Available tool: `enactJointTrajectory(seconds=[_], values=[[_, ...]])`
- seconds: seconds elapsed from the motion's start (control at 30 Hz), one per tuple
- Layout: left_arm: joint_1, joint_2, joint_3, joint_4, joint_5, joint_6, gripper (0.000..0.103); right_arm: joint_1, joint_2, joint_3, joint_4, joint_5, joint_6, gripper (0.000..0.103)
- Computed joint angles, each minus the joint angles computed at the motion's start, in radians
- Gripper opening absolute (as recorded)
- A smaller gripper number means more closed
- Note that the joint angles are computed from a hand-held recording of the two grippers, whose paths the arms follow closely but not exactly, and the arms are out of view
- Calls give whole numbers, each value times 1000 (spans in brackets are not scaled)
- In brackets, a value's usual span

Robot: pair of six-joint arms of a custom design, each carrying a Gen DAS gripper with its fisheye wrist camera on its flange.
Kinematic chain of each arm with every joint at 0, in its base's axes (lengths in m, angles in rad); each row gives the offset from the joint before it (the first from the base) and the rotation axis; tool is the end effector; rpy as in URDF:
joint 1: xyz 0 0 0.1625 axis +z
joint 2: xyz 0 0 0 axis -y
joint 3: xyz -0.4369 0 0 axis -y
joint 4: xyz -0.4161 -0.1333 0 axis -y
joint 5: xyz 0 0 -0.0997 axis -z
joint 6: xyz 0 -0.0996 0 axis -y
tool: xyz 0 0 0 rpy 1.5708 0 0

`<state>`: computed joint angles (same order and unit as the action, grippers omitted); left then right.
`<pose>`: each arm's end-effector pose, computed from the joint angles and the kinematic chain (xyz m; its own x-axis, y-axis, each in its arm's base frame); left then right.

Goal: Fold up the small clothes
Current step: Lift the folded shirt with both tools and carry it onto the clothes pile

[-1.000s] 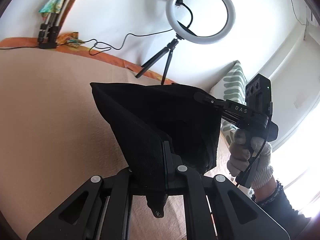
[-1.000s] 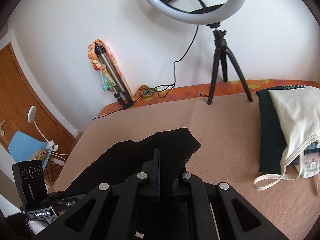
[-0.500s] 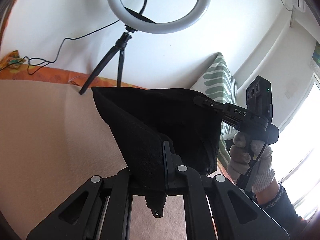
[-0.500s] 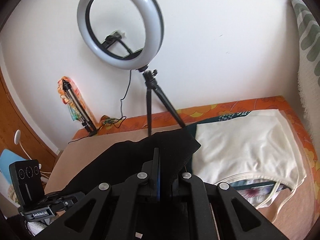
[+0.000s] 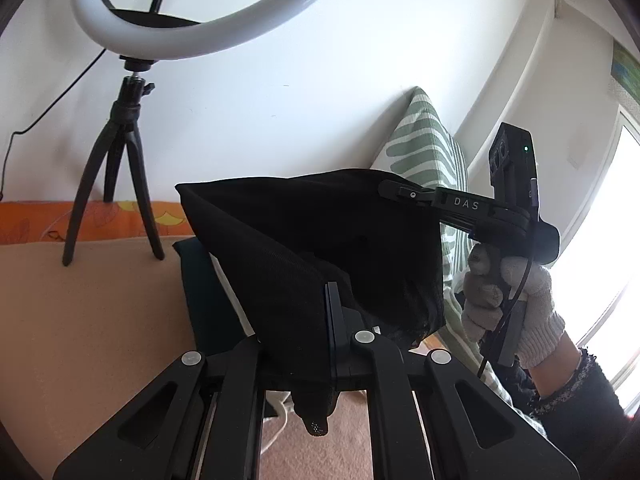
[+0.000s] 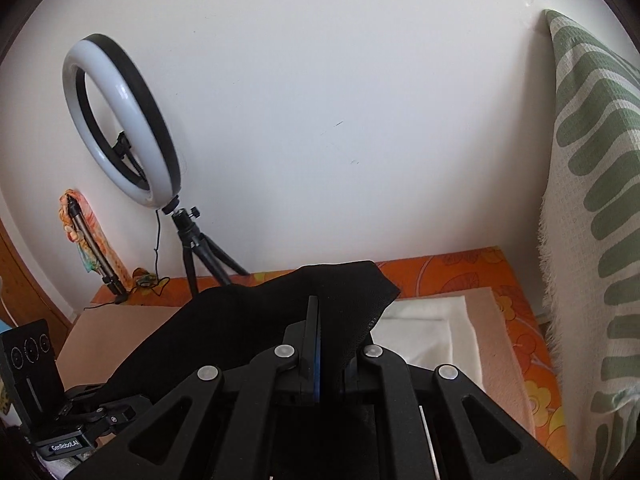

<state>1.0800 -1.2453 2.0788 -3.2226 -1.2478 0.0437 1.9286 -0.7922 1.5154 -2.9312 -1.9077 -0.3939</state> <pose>-0.1169 -0.5686 0.2767 -0.9306 0.2687 -0.2486 0.3631 0.5916 -0.7198 0.3584 -0.6719 0.1819 -0.7719 -0.4241 0.4737 -0.6256 0.6390 -0.4474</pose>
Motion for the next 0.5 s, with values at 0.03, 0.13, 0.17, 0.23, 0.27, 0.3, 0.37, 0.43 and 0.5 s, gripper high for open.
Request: enactJointTrajectory(seconds=[0.03, 0.13, 0.17, 0.23, 0.27, 0.3, 0.37, 0.43, 0.5], values=[[3, 15, -13, 0, -1, 4, 7, -4, 5, -14, 3, -8, -10, 3], [13, 54, -46, 18, -15, -8, 7, -17, 24, -60, 20, -38, -41, 3], [12, 66, -53, 20, -9, -5, 7, -23, 28, -71, 25, -45, -46, 3], [6, 90, -65, 26, 16, -5, 7, -37, 39, -94, 32, -53, -54, 3], [4, 97, -72, 46, 25, -10, 7, -40, 49, -105, 24, -70, -64, 3], [1, 102, -83, 81, 38, -20, 10, -45, 54, -109, 18, -86, -78, 5], [-8, 105, -91, 138, 91, -49, 25, -47, 80, -136, 34, -147, -92, 17], [-25, 106, -94, 178, 166, -76, 59, -38, 117, -151, -37, -269, -131, 53], [-39, 96, -76, 164, 206, -81, 67, -35, 127, -147, -92, -324, -157, 76]])
